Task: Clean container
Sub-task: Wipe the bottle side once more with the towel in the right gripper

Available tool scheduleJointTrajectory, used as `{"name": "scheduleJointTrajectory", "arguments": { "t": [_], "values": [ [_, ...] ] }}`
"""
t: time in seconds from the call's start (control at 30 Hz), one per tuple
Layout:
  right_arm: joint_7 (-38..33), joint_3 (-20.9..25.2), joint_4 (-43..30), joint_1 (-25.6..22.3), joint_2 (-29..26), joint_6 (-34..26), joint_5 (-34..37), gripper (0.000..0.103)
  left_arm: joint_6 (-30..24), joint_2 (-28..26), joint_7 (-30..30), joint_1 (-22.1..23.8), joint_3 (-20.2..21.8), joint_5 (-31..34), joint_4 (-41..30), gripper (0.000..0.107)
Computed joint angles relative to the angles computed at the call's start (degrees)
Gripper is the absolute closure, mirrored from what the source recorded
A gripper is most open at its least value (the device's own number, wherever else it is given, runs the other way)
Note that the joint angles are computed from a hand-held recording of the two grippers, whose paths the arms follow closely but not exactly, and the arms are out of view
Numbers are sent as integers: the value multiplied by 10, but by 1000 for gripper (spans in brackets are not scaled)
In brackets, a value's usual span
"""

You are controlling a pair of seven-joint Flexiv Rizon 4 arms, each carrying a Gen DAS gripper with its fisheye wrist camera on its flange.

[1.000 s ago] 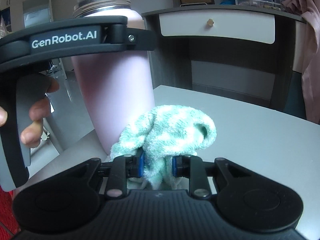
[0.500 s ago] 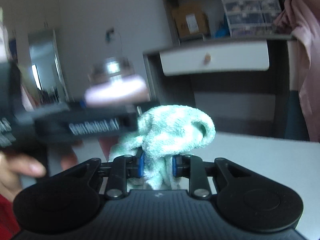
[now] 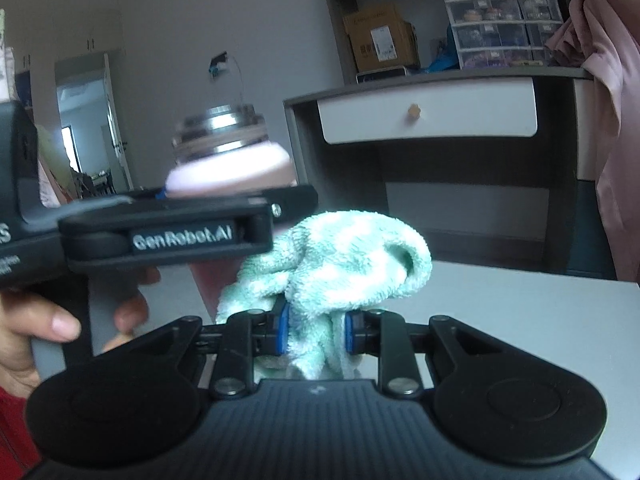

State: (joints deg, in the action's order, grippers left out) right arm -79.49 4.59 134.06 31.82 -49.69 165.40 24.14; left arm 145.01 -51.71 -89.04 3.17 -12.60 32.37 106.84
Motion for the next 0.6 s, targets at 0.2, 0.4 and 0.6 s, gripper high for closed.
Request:
{"name": "scheduleJointTrajectory", "arguments": {
  "t": [0.2, 0.4, 0.6],
  "values": [
    [-11, -7, 0, 8, 11, -67, 7, 78, 0, 0, -1, 0, 1, 1, 0, 11],
    [-34, -24, -2, 30, 21, -146, 14, 78, 1, 0, -1, 0, 1, 2, 0, 11],
    [-35, -21, 1, 30, 21, -144, 14, 78, 3, 0, 2, -3, 3, -1, 1, 10]
  ]
}}
